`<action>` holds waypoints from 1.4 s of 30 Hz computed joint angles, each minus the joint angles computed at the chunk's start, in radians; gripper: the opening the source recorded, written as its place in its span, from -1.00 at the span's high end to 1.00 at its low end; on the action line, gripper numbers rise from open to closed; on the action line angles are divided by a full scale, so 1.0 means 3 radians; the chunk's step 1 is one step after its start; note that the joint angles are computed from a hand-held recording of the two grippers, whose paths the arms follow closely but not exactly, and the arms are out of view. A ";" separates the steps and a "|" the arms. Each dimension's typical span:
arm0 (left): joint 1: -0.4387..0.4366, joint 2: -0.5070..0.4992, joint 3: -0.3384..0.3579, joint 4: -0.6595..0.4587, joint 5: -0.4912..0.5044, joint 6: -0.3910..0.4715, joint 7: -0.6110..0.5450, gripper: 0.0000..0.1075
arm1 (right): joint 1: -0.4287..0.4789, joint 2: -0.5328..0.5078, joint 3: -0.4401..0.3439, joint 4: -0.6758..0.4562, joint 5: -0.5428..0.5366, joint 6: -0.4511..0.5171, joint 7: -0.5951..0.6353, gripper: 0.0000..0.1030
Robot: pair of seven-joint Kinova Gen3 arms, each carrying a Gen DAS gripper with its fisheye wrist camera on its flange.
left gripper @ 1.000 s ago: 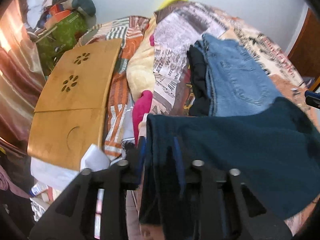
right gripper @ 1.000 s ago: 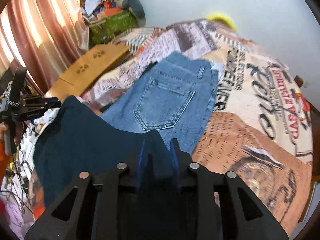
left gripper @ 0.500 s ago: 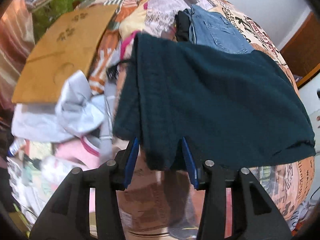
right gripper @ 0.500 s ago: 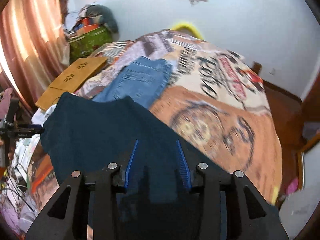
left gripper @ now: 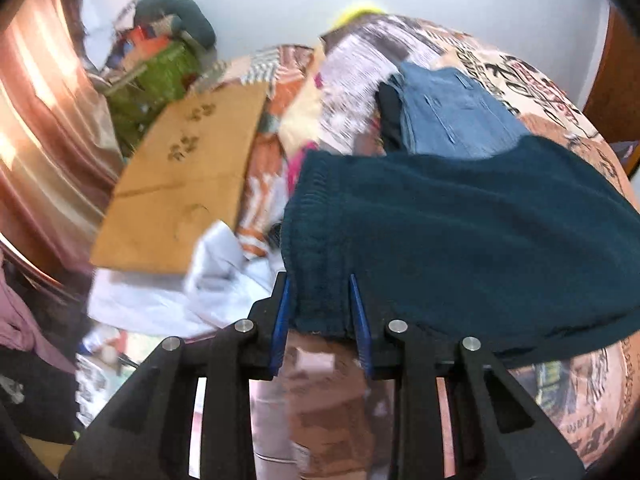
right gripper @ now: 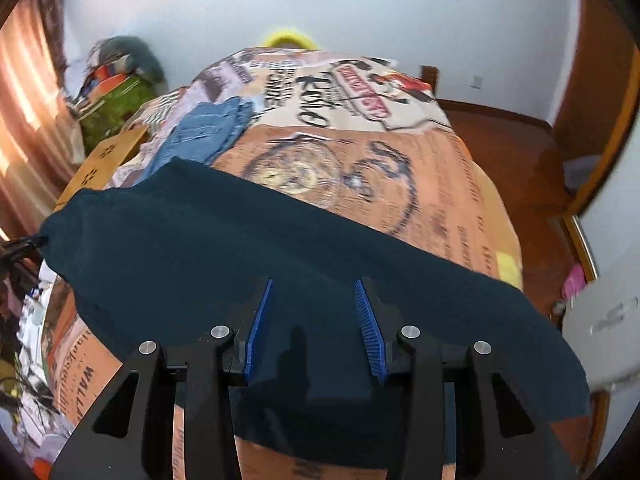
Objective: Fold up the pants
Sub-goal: 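Lower the held pants flat onto the bed with both grippers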
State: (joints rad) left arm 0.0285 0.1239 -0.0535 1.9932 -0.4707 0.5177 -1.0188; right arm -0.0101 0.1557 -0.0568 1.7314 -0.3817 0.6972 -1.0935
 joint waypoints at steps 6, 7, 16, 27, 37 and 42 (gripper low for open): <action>-0.0032 0.0346 -0.0040 -0.0110 0.0057 0.0111 -0.0076 0.44 | 0.0169 -0.0159 0.0098 0.0185 -0.0175 -0.0078 0.0101 0.26; -0.0033 0.0431 -0.0046 -0.0101 0.0087 0.0101 -0.0066 0.41 | 0.0189 -0.0180 0.0120 0.0206 -0.0182 -0.0075 0.0107 0.26; 0.0022 0.0230 -0.0017 -0.0102 0.0330 0.0304 -0.0247 0.28 | 0.0364 -0.0326 0.0293 0.0358 -0.0253 -0.0014 0.0280 0.25; 0.0365 -0.0073 0.0426 -0.0230 0.0649 0.0320 -0.0475 0.20 | 0.0363 -0.0322 0.0258 0.0506 -0.0727 0.0167 0.1074 0.12; 0.0997 0.0472 0.0484 -0.0583 0.0618 0.0381 -0.0675 0.20 | 0.0123 -0.0129 0.0055 0.0501 -0.0663 0.0141 0.1409 0.12; 0.1130 0.0614 0.0417 -0.0713 0.0514 0.0382 -0.0669 0.24 | 0.0163 -0.0034 0.0030 0.0426 -0.0709 0.0241 0.1547 0.13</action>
State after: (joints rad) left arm 0.3675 0.3081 0.0716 1.7792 -0.3166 0.6322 -1.2197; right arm 0.0389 0.1456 -0.0477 1.8591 -0.5943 0.7693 -0.6295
